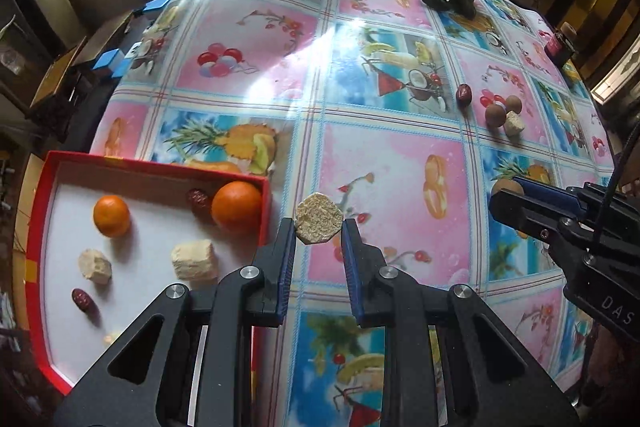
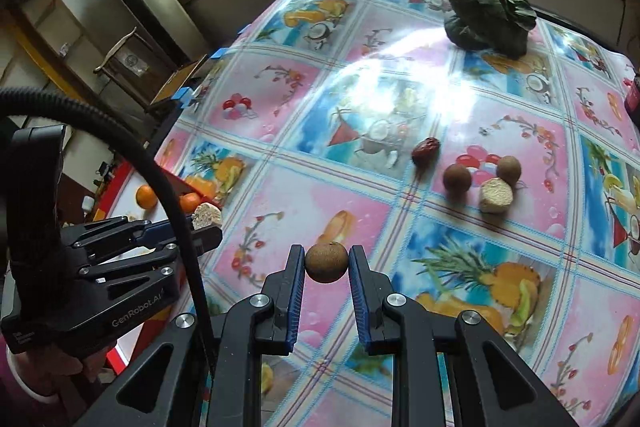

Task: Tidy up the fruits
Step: 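Carry the cake and longan into the red tray and open both grippers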

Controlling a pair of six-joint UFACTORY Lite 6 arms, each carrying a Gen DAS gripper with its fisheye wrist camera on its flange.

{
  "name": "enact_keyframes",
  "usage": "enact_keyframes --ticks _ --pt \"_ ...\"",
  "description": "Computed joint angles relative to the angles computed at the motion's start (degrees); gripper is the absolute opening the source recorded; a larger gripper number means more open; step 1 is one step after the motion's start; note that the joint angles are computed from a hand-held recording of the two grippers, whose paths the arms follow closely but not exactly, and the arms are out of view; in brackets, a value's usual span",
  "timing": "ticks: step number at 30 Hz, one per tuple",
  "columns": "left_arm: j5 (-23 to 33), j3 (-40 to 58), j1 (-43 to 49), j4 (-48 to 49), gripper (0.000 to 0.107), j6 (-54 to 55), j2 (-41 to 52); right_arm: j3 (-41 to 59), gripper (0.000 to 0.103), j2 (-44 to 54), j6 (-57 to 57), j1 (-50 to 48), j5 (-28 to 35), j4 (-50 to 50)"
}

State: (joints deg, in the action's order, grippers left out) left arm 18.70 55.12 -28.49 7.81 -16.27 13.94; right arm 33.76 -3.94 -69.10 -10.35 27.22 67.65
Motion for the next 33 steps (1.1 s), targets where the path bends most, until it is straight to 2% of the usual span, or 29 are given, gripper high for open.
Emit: enact_keyframes --ticks 8,13,22,33 --pt "-0.4 -10.7 7.2 2.1 0.022 -0.4 -10.9 -1.3 0.021 -4.3 8.9 15.0 -4.2 -2.3" --pt "-0.3 -16.2 13.0 2.6 0.022 1.3 -16.6 0.9 0.021 -2.9 14.2 23.8 -7.1 -4.1" --pt "-0.3 -22.6 25.0 -2.1 0.023 11.1 -23.5 6.5 0.021 3.3 18.2 36.0 -10.3 -4.4" --pt "-1.0 -25.3 39.3 -11.6 0.023 26.3 -24.7 14.8 0.021 14.5 17.4 44.1 -10.9 -2.3"
